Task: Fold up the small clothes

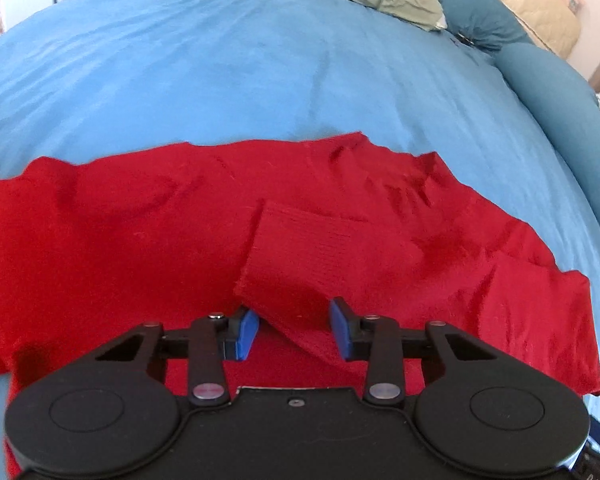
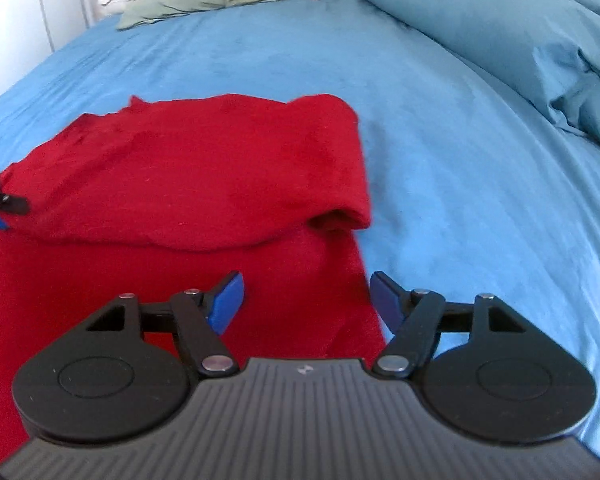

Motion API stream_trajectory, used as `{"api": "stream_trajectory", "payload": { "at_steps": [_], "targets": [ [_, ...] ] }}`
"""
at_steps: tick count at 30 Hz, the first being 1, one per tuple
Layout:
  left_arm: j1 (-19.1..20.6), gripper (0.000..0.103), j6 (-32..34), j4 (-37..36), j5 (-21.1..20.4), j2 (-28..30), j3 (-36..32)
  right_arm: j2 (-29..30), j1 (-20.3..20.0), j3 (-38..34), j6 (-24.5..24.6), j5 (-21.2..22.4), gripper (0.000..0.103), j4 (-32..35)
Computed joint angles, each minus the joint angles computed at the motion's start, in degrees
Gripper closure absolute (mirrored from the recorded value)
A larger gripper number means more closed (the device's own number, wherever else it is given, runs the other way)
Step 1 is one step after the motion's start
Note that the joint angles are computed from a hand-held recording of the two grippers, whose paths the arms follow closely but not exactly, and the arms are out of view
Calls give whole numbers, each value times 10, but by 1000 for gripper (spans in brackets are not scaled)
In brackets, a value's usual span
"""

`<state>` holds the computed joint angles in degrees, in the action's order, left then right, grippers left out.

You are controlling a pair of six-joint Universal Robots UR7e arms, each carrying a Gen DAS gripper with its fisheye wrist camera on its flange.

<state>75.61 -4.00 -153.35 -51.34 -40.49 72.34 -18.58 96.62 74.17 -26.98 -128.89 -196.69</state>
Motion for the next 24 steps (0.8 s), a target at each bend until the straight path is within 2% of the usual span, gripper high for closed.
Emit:
{"api": "stream_trajectory", "payload": {
  "at_steps": [3, 4, 5, 6, 8, 10, 12, 14, 19, 21, 22, 24],
  "targets": [
    [1, 58, 10, 4, -8, 24, -34, 14, -4, -24, -10, -2, 8, -2],
    [0, 72, 15, 4, -3, 32, -46, 19, -7, -35, -14, 0, 8, 0],
    [-3, 101, 21, 6, 8, 38, -56, 20, -9, -37, -16, 2, 7, -3],
    [-7, 99, 28, 4, 26, 44, -66, 25, -10, -48, -20, 5, 7, -2],
    [-11, 99, 54, -39, 35, 44, -64, 38, -13, -69, -37, 8, 5, -3],
    [-18, 99, 94, -109, 48, 26, -39, 52, -11, -91, -64, 0, 5, -10],
    [-24, 99, 131, -174, 79, 12, -13, 65, -8, -115, -85, -9, 5, -12],
    [-22, 99, 138, -209, 99, -5, 15, 75, -6, -133, -94, -13, 5, -5],
    [1, 99, 81, -180, 101, -35, 66, 90, -9, -164, -106, -22, 6, -3],
    [4, 99, 80, -194, 99, -34, 78, 99, -9, -185, -118, -50, 6, -14],
    [5, 99, 82, -202, 97, -33, 82, 101, -10, -191, -121, -61, 2, -20],
    [7, 98, 85, -209, 90, -35, 90, 77, -18, -159, -93, -46, 1, -14]
  ]
}}
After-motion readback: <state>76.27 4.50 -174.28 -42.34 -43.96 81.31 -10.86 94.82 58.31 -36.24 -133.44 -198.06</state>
